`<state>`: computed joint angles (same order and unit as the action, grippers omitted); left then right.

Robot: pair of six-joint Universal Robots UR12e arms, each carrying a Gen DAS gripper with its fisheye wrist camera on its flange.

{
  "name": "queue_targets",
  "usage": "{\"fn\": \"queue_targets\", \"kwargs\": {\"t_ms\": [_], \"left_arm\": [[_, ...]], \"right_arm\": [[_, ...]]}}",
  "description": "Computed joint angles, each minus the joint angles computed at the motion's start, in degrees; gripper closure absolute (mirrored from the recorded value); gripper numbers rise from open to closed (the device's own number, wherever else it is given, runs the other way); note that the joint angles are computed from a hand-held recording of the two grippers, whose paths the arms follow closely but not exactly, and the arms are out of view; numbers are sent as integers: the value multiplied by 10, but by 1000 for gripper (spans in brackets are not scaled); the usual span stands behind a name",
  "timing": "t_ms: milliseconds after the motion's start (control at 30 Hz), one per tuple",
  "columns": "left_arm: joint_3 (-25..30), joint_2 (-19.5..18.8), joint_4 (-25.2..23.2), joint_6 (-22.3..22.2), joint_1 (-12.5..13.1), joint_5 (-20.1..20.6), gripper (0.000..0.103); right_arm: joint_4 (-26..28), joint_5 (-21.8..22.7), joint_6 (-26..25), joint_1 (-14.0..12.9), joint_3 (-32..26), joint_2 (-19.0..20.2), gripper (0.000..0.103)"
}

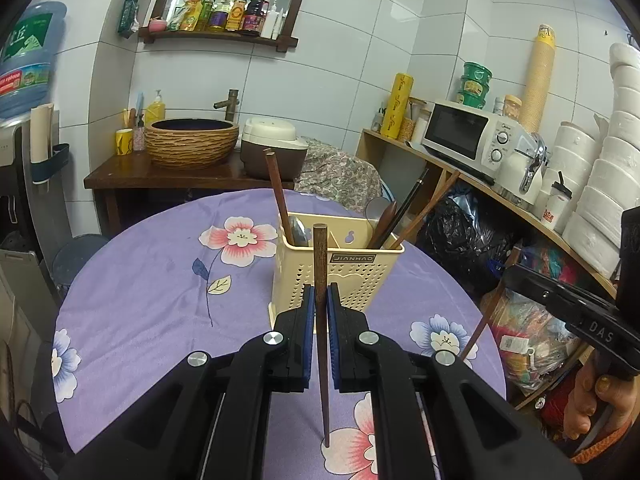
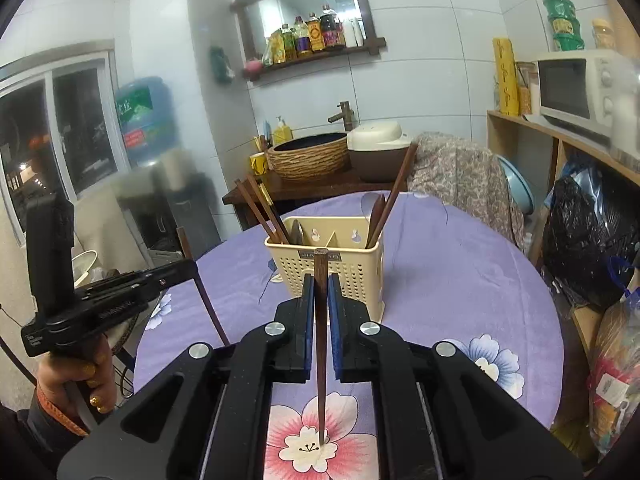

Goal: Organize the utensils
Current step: 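Lower both chopsticks into the beige holder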

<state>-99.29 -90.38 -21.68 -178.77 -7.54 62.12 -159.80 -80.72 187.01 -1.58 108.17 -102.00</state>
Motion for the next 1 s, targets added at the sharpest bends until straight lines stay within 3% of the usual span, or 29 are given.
{"fn": "queue_targets", "kwargs": {"t_ms": [467,733,833,1000], "left_arm": [[3,3,8,7,2,-16,95],[84,-21,24,-7,-2,-38,95],[132,-41,45,-31,-13,-9,95],[188,-81,75,-47,-41,78,95]], "right_arm": [[-5,-6,-16,6,-17,10,95],[-35,-14,-23,8,-103,46,95],[-45,-45,-31,15,-155,74,95],[-57,-93,-31,26,-209,115,95]]}}
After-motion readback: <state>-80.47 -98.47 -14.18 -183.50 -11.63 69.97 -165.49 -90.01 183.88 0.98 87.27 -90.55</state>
